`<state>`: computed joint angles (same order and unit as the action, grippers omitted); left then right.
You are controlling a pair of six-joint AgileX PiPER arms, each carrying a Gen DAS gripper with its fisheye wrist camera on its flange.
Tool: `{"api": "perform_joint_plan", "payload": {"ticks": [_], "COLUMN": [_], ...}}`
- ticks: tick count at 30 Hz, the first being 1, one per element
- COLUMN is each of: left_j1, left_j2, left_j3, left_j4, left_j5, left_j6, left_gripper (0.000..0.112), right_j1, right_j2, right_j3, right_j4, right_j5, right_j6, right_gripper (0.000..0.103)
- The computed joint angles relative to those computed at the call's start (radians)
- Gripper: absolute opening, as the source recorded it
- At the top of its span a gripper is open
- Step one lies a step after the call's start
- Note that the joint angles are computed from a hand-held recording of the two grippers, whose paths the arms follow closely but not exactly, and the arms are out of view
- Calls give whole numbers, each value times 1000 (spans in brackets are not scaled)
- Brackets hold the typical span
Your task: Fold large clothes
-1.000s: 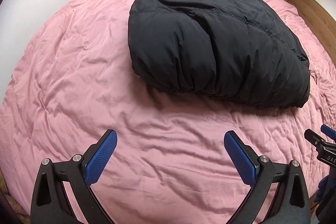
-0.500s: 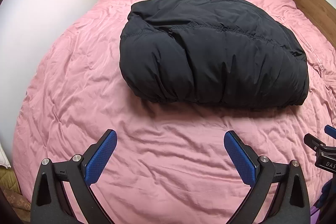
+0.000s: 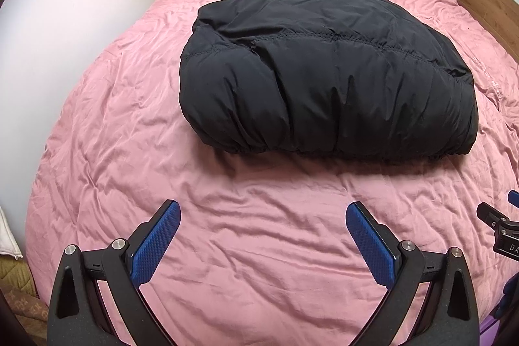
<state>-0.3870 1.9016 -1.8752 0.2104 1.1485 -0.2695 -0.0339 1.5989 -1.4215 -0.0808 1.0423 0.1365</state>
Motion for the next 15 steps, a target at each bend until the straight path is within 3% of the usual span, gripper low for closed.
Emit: {"api": "perform_joint_plan", "payload": {"ticks": [15], "left_j1": [-18], "left_j2": [32], "left_j3": [-32], "left_j4": [-6], "left_j5": [21], "left_j6": [9], "left_gripper": [100], "right_j1": [-10], "right_j2": [-1], "right_j3": [13], "right_j4": [13], "right_j5": [-2], "right_j6": [-15], "right_gripper": [103]}}
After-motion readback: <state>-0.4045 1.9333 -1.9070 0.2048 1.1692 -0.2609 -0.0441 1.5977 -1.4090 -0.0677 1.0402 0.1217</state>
